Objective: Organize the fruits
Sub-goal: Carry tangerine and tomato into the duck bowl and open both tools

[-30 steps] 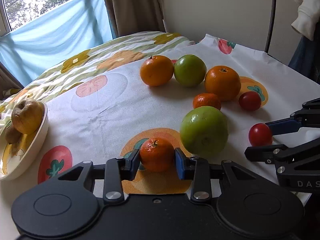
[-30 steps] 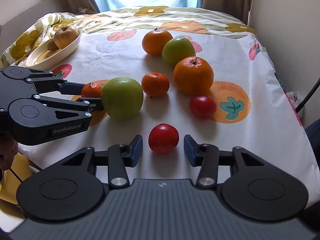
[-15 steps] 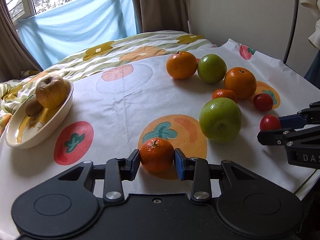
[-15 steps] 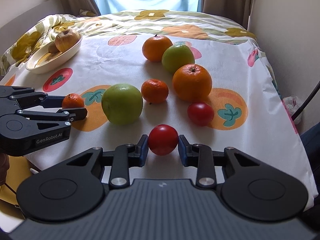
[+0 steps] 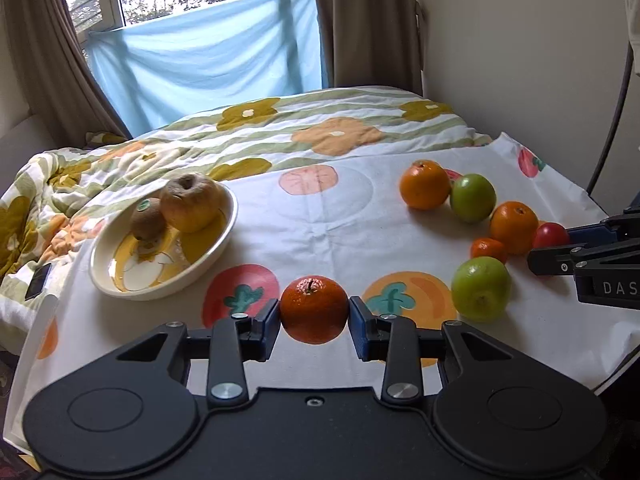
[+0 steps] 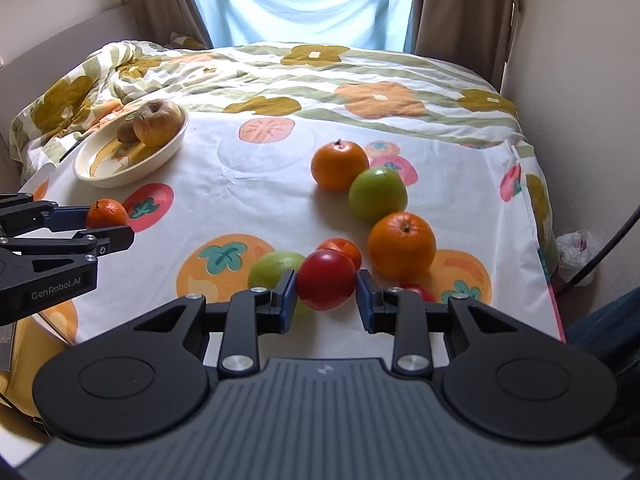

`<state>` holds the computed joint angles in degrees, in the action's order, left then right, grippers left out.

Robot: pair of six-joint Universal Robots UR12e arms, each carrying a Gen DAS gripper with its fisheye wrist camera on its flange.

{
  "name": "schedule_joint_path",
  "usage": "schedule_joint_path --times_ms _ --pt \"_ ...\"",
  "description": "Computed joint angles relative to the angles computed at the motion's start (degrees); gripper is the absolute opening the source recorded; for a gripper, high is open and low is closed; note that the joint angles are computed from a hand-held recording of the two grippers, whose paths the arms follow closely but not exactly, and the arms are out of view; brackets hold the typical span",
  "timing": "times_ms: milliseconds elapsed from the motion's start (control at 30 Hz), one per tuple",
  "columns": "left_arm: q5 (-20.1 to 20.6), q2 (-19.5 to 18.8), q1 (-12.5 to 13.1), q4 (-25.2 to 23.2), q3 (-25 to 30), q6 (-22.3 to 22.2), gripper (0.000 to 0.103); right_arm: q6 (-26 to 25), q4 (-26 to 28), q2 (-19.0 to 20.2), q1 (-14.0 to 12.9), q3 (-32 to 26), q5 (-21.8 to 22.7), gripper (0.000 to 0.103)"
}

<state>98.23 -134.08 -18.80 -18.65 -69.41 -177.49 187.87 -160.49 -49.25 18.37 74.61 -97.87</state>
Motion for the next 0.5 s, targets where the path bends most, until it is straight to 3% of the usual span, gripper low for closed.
schedule_joint_path --times_ms 267,500 --pt "1.8 1.9 2.4 0.1 -0.9 -0.5 0.040 0.0 3.0 3.4 1.8 -8.5 1.3 0.046" --pt "2.6 2.4 5.1 -0.2 -0.2 -0.1 0.040 0.2 8.0 8.6 3.6 -19.2 3.7 0.046"
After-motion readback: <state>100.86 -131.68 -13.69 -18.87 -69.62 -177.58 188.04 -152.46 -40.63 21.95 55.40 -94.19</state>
